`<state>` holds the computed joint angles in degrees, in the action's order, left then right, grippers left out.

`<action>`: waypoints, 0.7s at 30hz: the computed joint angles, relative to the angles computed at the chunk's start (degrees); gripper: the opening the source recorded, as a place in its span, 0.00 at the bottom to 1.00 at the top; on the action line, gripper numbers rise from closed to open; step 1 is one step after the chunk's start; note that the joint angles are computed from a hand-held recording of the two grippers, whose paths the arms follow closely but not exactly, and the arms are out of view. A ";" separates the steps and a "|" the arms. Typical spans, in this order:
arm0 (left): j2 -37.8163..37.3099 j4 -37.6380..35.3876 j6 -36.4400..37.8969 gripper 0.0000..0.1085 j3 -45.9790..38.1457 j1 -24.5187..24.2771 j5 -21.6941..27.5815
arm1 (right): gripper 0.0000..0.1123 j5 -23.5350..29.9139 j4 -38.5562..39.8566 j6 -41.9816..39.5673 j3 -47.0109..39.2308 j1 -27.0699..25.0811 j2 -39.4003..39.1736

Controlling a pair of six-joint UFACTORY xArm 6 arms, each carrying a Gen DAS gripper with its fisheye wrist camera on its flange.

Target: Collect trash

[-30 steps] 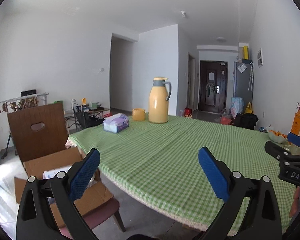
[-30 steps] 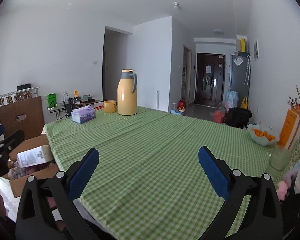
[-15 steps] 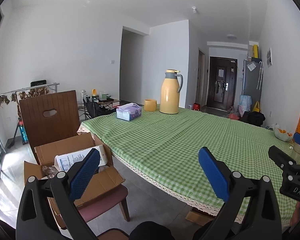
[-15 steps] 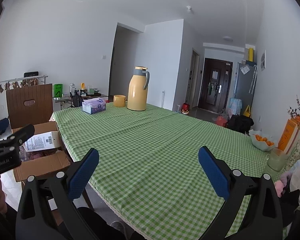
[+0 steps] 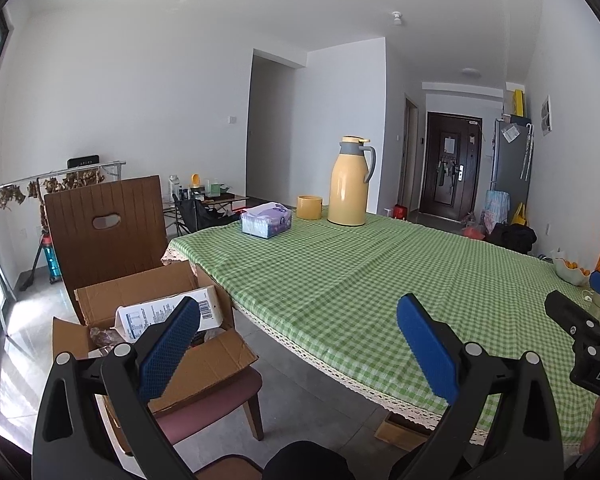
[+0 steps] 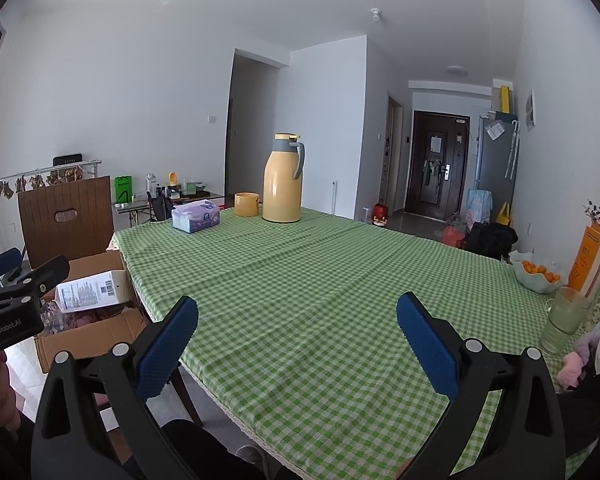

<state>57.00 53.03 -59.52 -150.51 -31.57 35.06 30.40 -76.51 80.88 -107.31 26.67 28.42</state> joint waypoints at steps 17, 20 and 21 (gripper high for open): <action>2.56 -0.61 1.01 0.88 -3.74 -0.04 0.56 | 0.85 0.95 -1.58 1.50 0.71 0.43 -0.54; 2.64 -0.67 1.25 0.88 -3.89 -0.06 0.46 | 0.85 1.02 -1.75 1.77 0.93 0.48 -0.68; 3.74 -1.41 2.19 0.88 -5.61 -0.10 0.74 | 0.85 1.06 -1.67 1.71 0.87 0.51 -0.64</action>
<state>60.74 51.62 -57.33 -156.12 -31.66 35.80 31.46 -78.18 82.59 -106.44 27.18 27.78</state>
